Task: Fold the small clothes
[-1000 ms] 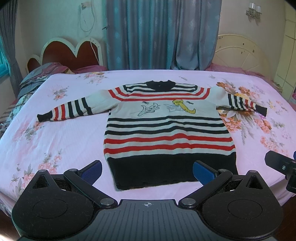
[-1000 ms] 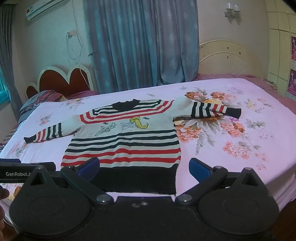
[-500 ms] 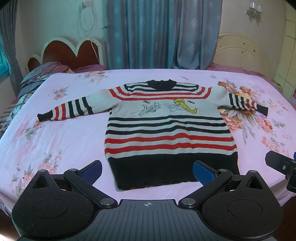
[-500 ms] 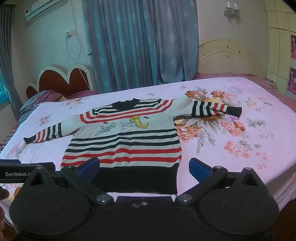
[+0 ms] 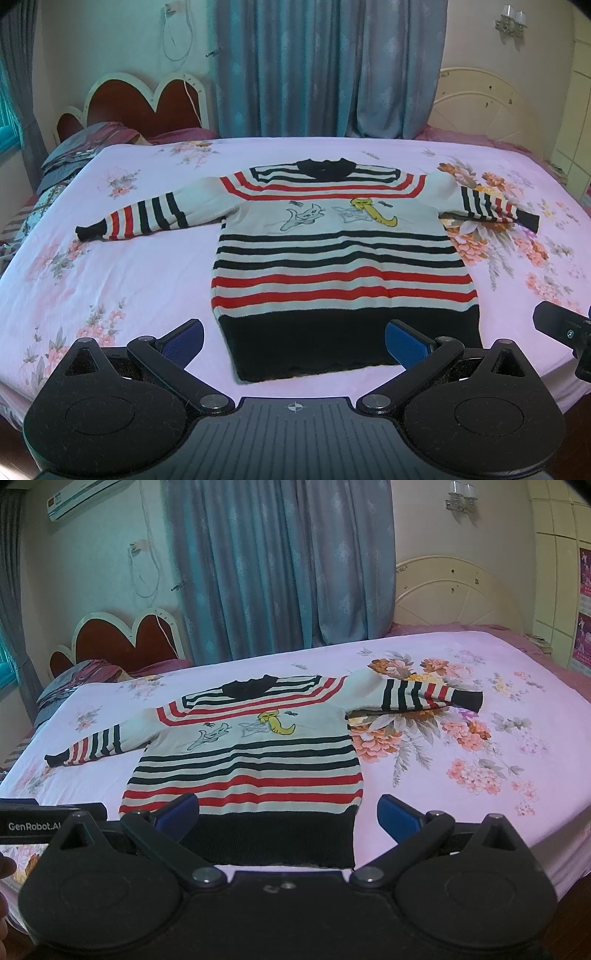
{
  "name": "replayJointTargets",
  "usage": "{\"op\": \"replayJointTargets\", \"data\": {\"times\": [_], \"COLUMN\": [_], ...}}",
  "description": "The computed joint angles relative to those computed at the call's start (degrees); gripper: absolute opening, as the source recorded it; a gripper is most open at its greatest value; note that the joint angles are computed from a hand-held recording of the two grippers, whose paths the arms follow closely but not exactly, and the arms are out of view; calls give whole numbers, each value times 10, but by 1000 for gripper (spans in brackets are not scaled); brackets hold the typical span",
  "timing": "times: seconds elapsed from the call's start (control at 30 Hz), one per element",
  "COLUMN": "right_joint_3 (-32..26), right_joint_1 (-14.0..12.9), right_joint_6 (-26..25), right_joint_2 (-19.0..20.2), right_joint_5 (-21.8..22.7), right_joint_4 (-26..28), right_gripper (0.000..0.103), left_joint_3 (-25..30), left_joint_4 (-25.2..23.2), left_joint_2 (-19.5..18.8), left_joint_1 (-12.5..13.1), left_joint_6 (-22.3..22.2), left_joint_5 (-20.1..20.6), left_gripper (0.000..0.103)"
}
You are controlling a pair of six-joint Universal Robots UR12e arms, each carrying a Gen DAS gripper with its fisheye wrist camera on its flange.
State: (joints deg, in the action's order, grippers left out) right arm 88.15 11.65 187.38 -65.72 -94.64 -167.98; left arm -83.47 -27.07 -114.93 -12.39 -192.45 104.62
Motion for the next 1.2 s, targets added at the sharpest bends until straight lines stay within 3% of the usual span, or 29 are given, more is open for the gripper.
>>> {"op": "replayJointTargets", "data": {"times": [0.73, 1.2], "right_joint_3": [-32, -86], "right_joint_1": [-8, -21], "right_joint_6": [2, -1], "right_joint_2": [22, 61], "right_joint_5": [-4, -16], "right_joint_4": [15, 29], "right_gripper": [102, 102], "left_joint_3": [47, 133], "left_joint_4": [-25, -58], "left_joint_2": [-31, -90], "left_joint_1": [4, 5], "left_joint_6": [4, -2], "left_joint_5": [1, 12], "left_gripper": [103, 103]}}
